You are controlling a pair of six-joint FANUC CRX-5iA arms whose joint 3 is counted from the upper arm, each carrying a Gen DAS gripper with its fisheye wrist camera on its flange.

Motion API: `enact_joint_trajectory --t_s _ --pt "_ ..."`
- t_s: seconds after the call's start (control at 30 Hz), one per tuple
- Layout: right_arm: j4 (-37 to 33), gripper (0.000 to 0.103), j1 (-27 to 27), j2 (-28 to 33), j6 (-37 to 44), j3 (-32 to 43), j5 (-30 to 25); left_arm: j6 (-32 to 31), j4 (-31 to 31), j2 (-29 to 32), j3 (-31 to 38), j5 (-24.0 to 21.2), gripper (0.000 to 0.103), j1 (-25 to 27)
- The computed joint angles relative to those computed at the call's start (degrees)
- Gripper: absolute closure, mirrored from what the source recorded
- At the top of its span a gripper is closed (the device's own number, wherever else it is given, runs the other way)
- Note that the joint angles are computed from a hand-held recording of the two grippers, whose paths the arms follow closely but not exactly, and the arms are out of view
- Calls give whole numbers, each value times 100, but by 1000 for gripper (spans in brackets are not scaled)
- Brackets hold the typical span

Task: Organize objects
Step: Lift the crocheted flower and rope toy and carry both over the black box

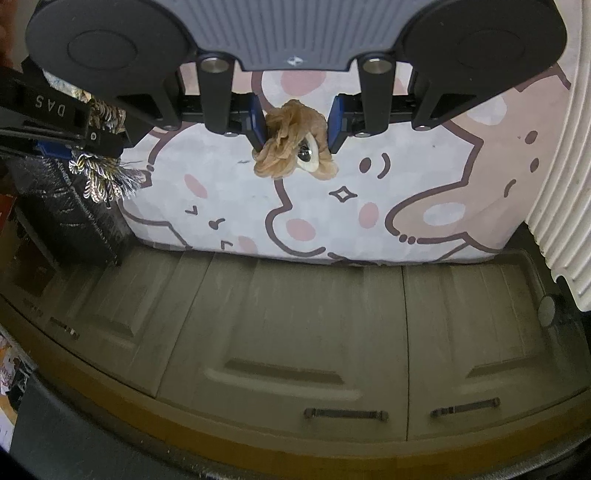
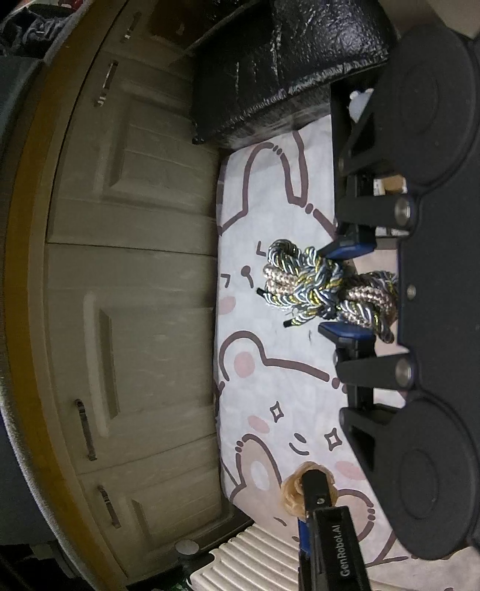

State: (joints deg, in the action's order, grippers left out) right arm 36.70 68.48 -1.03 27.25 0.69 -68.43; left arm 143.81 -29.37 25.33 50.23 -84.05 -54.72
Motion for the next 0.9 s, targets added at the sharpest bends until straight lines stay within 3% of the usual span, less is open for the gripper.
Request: enact_joint_trajectory --t_s 0.6,0.9 --pt "627 66 62 -723 -318 -597 34 29 -257 309 673 12 67 -295" --pt "922 66 -7 -1147 -467 -949 -101 -102 -124 693 1235 267 67 -389"
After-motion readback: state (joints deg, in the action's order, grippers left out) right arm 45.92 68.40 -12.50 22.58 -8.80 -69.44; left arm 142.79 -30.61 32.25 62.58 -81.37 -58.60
